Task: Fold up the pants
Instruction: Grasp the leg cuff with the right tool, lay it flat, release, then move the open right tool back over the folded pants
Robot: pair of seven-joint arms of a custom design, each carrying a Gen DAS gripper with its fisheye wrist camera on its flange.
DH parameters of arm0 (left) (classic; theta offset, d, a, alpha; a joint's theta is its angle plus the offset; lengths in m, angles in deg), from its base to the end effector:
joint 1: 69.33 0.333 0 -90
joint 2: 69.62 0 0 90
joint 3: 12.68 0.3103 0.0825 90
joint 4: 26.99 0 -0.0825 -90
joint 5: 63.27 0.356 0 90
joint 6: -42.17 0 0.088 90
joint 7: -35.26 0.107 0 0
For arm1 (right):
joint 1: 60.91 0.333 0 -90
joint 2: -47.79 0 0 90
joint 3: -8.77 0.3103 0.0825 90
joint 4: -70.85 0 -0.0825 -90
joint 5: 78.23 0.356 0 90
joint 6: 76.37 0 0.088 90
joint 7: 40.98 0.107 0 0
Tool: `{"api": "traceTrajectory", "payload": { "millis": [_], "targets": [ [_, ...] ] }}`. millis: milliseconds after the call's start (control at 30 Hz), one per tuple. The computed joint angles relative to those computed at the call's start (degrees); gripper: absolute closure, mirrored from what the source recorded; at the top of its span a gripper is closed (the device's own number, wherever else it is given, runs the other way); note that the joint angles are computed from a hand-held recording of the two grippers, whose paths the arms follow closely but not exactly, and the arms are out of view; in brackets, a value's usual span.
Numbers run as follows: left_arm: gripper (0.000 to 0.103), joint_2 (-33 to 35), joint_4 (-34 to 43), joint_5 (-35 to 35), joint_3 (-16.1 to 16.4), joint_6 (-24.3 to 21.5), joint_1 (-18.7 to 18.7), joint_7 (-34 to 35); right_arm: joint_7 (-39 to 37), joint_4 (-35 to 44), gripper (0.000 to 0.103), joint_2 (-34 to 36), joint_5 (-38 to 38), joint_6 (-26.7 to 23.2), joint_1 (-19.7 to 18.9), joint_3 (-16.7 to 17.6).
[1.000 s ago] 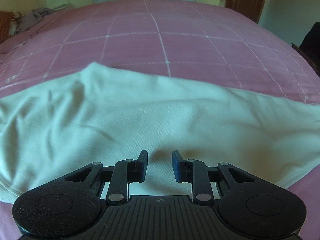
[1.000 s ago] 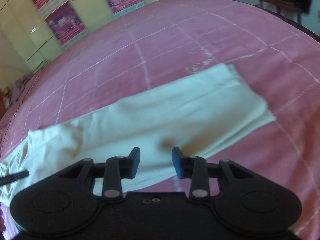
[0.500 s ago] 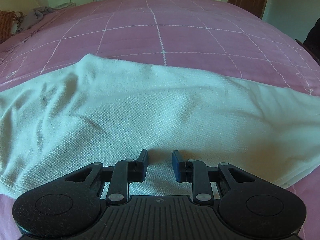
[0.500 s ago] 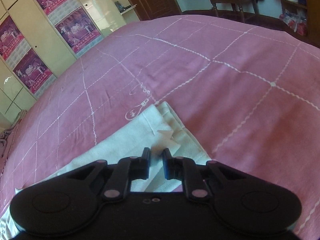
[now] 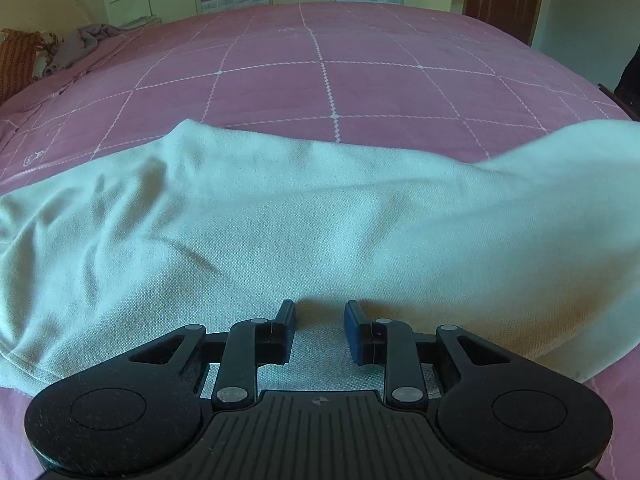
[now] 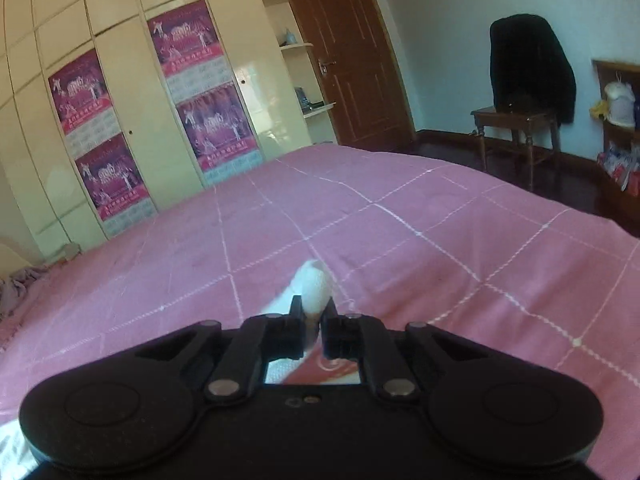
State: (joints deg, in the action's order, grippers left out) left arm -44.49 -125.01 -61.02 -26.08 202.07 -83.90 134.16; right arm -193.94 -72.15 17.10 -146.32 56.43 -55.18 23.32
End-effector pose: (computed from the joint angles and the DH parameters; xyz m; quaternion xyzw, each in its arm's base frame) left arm 0.6135 -0.3007 0.4271 -0.4328 0.8419 -0.2793 0.1610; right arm 0.3779 0.1320 0.5196 -0.2525 0.8061 -0.4340 0.3132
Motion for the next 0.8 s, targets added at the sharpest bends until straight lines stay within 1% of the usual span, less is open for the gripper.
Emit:
{"api": "traceTrajectory", "payload": {
  "millis": [67, 100, 133, 167, 233, 300, 333, 367, 400, 433, 500, 533, 567, 600, 667, 733, 767, 800],
  "targets": [
    [0.075, -0.3, -0.7, 0.3, -0.1, 0.5, 0.1, 0.9, -1.1, -3.6, 0.096, 0.1, 7.5, 0.9, 1.0, -2.9],
    [0.075, -0.5, -1.1, 0.3, -0.3, 0.7, 0.4, 1.6, -1.3, -5.5, 0.096, 0.2, 11.0, 2.4, 1.5, -4.1],
    [0.075, -0.8, -1.5, 0.2, -0.6, 0.7, 0.7, 2.4, -0.6, -7.0, 0.096, 0.1, 12.9, 3.4, 1.3, -4.0],
    [0.075, -0.9, -1.7, -0.1, -1.0, 0.5, 1.1, 3.4, -0.1, -7.8, 0.096, 0.3, 14.0, 3.4, 1.0, -3.2],
    [0.075, -1.1, -1.6, -0.9, -1.3, 0.1, 1.4, 4.3, 0.4, -8.0, 0.096, 0.7, 14.4, 3.0, 0.2, -1.6],
    [0.075, -1.1, -1.7, -1.0, -1.2, 0.3, 1.3, 5.0, 0.0, -6.9, 0.095, 0.8, 13.7, 1.3, -0.3, -0.2],
    [0.075, -1.2, -1.9, -0.7, -1.1, 0.4, 1.2, 5.5, -1.1, -6.1, 0.091, 1.5, 13.7, 0.1, -0.3, 0.1],
    [0.075, -1.4, -1.9, -0.8, -1.3, 0.3, 1.3, 6.3, -3.5, -5.0, 0.087, 3.0, 15.8, -1.9, 0.3, -0.2],
    [0.075, -1.5, -1.9, -1.7, -2.0, -0.2, 2.0, 7.2, -5.1, -4.9, 0.088, 3.2, 17.6, -1.6, 1.0, -1.4],
    [0.075, -1.7, -1.7, -3.1, -2.7, -0.9, 2.7, 8.1, -4.8, -5.3, 0.084, 2.5, 17.7, -2.1, 1.4, -1.5],
    [0.075, -1.8, -1.4, -5.8, -3.8, -0.9, 3.5, 9.3, -5.2, -3.6, 0.082, 1.8, 18.2, -10.1, 1.4, 1.9],
    [0.075, -1.9, -1.5, -6.7, -4.2, -0.2, 3.6, 10.0, -5.0, -3.0, 0.082, 1.4, 17.4, -12.6, 1.7, 2.8],
    [0.075, -1.7, -1.2, -6.8, -4.2, 0.2, 3.1, 10.2, -4.1, -3.1, 0.082, 0.7, 15.9, -12.2, 2.2, 2.8],
    [0.075, -1.2, -0.4, -6.4, -3.9, -0.2, 2.2, 10.0, -3.8, -3.3, 0.082, 0.3, 14.4, -10.3, 2.5, 1.9],
    [0.075, -0.1, 1.4, -6.0, -3.3, -1.3, 0.6, 8.8, -4.3, -2.3, 0.082, 1.6, 11.5, -5.6, 2.9, 0.7],
    [0.075, 1.3, 3.3, -3.9, -1.8, -4.0, -1.7, 6.8, -5.8, -0.3, 0.081, 5.2, 9.8, -0.2, 2.8, -0.9],
    [0.075, 1.0, 2.4, -2.2, -0.7, -3.3, -2.8, 5.6, -7.5, 1.6, 0.081, 7.9, 9.5, 1.7, 2.9, -1.3],
    [0.075, 0.1, 0.6, -1.5, -0.7, -1.9, -2.9, 5.7, -9.9, 3.5, 0.081, 10.5, 9.5, 3.1, 3.2, -1.8]
  ]
}}
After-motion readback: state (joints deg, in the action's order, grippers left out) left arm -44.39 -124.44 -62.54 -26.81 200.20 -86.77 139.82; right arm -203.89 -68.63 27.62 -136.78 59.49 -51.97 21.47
